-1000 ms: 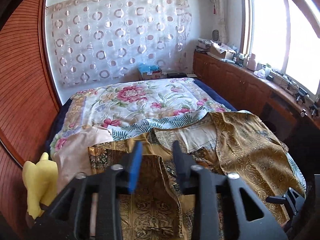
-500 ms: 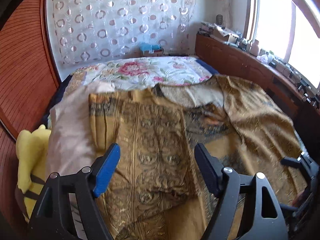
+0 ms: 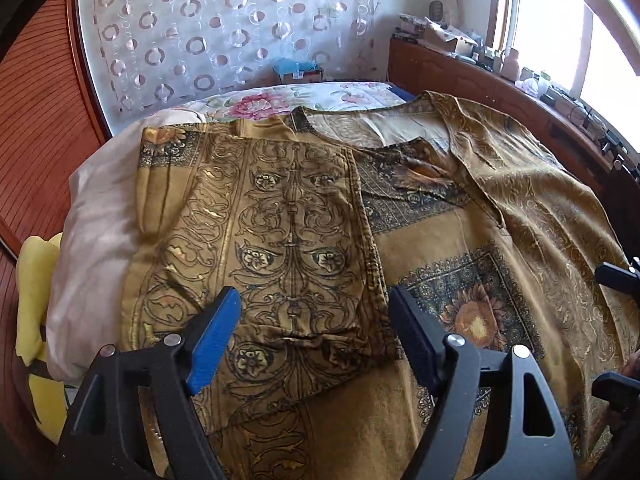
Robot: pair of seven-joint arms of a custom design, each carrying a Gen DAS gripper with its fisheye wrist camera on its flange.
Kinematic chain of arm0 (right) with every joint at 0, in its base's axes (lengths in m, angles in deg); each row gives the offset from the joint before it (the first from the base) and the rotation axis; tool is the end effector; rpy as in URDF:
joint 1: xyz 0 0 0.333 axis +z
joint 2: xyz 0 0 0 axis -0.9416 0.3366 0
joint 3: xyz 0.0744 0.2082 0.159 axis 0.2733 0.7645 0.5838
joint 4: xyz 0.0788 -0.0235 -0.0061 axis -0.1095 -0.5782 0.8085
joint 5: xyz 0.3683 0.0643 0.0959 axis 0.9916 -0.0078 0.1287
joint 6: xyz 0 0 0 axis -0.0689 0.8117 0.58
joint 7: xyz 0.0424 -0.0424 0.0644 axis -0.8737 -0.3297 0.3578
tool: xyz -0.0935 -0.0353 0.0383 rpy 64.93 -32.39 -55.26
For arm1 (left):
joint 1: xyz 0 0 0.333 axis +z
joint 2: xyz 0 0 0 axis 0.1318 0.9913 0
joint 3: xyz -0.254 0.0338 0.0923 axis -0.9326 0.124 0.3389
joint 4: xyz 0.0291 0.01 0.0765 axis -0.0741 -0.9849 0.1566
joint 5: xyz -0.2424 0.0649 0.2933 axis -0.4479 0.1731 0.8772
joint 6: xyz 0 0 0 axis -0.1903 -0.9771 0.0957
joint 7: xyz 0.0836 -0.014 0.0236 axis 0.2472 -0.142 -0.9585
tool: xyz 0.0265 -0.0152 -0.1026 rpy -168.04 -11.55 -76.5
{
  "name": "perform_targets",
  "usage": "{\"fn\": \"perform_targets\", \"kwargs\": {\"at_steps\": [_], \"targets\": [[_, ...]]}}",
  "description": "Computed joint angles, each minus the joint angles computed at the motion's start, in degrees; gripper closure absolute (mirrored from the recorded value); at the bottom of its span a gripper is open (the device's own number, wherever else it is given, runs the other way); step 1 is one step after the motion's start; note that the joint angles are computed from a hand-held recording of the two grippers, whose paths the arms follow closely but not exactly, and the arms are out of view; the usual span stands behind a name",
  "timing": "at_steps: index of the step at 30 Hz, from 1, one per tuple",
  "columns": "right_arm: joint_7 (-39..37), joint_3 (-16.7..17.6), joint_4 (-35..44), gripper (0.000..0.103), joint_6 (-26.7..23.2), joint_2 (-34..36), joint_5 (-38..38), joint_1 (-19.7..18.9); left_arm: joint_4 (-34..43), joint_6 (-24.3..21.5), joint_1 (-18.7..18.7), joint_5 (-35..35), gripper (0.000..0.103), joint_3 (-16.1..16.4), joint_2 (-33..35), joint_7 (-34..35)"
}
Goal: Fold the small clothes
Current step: 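Open the left tool and release the folded side onto the shirt, then grasp the shirt's other side edge with the right tool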
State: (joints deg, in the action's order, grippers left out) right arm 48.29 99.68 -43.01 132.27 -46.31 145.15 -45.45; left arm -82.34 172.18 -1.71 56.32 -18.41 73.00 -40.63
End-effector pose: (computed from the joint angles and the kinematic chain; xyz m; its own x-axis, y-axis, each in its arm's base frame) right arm 0.5037 0.3459 0.4345 0.7620 -0.6400 -0.0988 -0.4477 -0.4104 -0.7944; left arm 0.5278 -0.2079 0.3796 0.1008 -0.9948 0.0125 -0.7520 -0.0844 -0.6538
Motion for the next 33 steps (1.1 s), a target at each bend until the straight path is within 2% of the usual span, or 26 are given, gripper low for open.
{"fn": "perform_targets", "kwargs": {"at_steps": [4,10,15,17,19,21,23,24,25,26,27,31,32,33], "targets": [[-0.34,-0.36,-0.69,0.0,0.66,-0.69,0.65,-0.15,1.05,-1.5,-0.38,-2.5,0.026,-0.21,1.31,2.88],[-2.72,-1.78,-1.43,0.0,2.48,-2.77,3.82,-1.68,0.78,-1.0,-0.68,-3.29,0.026,0.25,1.18,3.56],[-3.87,-4.18,-1.72,0.0,6.23,-4.17,4.43,-2.96,1.12,-1.0,-0.78,-3.62,0.023,0.33,1.52,4.15],[0.88,-5.5,-2.36,0.0,9.78,-3.96,-0.62,-3.25,1.09,-0.95,-0.84,-3.75,0.023,0.38,1.52,4.29],[13.78,-9.25,-4.11,0.0,13.98,-3.41,-14.42,-2.23,0.92,-0.78,-0.85,-4.0,0.022,0.41,1.42,4.51],[15.2,-8.86,-3.9,0.0,14.76,-3.04,-15.32,-4.78,1.07,-0.87,-0.91,-4.09,0.022,0.4,1.52,4.67],[13.92,-7.59,-2.74,0.0,14.18,-2.42,-13.42,-8.16,1.32,-0.94,-0.96,-4.14,0.022,0.42,1.71,4.71],[15.99,-8.43,-2.68,0.0,14.33,-2.2,-15.46,-8.35,1.32,-0.94,-0.99,-4.14,0.022,0.45,1.71,4.71],[21.72,-11.27,-2.95,0.0,14.68,-1.88,-21.51,-7.11,1.32,-1.11,-1.08,-3.97,0.022,0.44,1.66,4.54],[25.1,-12.7,-2.8,0.0,14.35,-1.58,-25.45,-6.96,1.29,-0.97,-1.01,-4.11,0.022,0.5,1.67,4.72],[24.81,-12.13,-2.24,0.0,13.29,-1.41,-25.66,-8.19,1.29,-0.97,-1.02,-4.11,0.022,0.51,1.67,4.73],[24.18,-9.69,2.39,0.001,5.71,0.98,-25.42,-13.13,1.39,-1.11,-1.1,-4.06,0.022,0.5,1.71,4.66],[25.84,-11.29,3.99,0.002,3.88,2.15,-26.95,-12.16,1.32,-1.01,-1.06,-4.1,0.022,0.54,1.69,4.73],[29.49,-10.89,7.6,0.003,1.32,4.4,-30.69,-13.18,1.33,-1.06,-1.08,-4.03,0.022,0.54,1.68,4.66]]}}
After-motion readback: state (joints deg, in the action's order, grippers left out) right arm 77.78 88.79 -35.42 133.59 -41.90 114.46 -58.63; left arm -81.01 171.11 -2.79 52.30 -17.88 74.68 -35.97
